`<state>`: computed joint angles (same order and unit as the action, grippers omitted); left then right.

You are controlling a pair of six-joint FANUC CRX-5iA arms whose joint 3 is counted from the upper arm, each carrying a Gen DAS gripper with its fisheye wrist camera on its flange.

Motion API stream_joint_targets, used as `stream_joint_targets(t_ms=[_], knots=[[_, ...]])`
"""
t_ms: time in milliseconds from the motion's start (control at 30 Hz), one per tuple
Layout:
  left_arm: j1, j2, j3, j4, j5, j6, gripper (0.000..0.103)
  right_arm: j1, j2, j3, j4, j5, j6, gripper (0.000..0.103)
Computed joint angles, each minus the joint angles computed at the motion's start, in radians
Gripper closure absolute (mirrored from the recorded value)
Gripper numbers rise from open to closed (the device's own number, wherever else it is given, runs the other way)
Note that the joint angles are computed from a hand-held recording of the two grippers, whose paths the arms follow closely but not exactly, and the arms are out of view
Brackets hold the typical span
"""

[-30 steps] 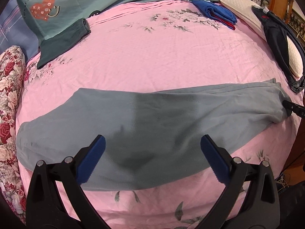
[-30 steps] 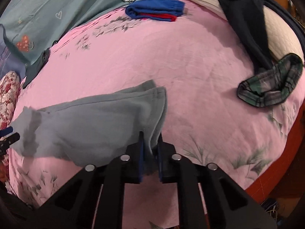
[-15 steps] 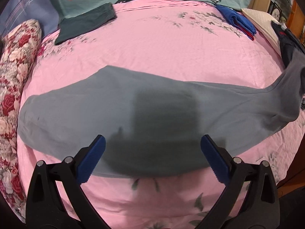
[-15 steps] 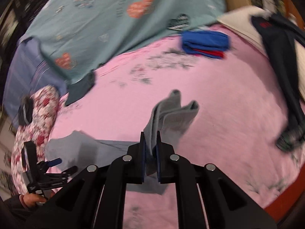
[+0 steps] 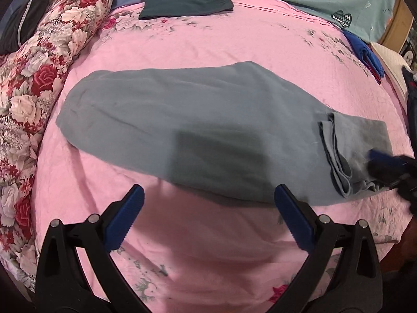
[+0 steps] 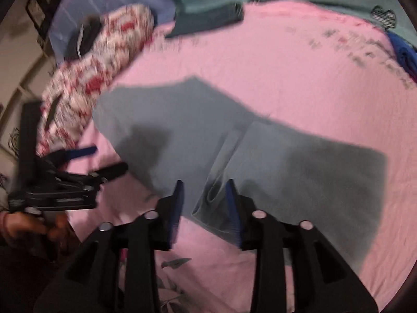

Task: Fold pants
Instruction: 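Fold the cuff end back over the legs with the right tool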

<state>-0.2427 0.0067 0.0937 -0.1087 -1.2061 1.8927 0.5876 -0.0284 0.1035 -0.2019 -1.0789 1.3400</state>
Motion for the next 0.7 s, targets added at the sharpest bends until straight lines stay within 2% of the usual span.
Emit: stream_joint_targets(t_ms=[33,100,167,267,333,433,600,700], knots=[[0.003,0.001,-0.002,0.011,0.005,-0.004,0.002,-0.008,-0.043,-0.037,0.044,0.035,-0.055,0.059],[0.008,0.009,-0.005,0.052,0.035,-0.031,0.002,-0.060,-0.097,-0.077,0.062,0.044,-0.132,0.059],[0.000,0.029,0.004,0.095,0.066,-0.059,0.002,-0.117,-0.117,-0.092,0.068,0.009,-0.188,0.059],[-0.011,0.068,0.013,0.194,0.113,-0.139,0.002,-0.155,-0.137,-0.114,0.080,-0.034,-0.195,0.065],[-0.039,0.090,0.036,0.202,0.129,-0.181,0.002,-0.144,-0.138,-0.113,0.072,-0.033,-0.166,0.068],[-0.062,0.098,0.060,0.169,0.132,-0.196,0.002,-0.095,-0.108,-0.081,0.033,-0.028,-0.043,0.069],[-0.010,0.069,0.030,0.156,0.096,-0.140,0.002,0.001,-0.005,-0.033,0.007,-0.015,0.125,0.069],[0.029,0.034,-0.009,0.149,0.084,-0.100,0.002,0.049,0.052,-0.026,0.049,-0.022,0.139,0.072]])
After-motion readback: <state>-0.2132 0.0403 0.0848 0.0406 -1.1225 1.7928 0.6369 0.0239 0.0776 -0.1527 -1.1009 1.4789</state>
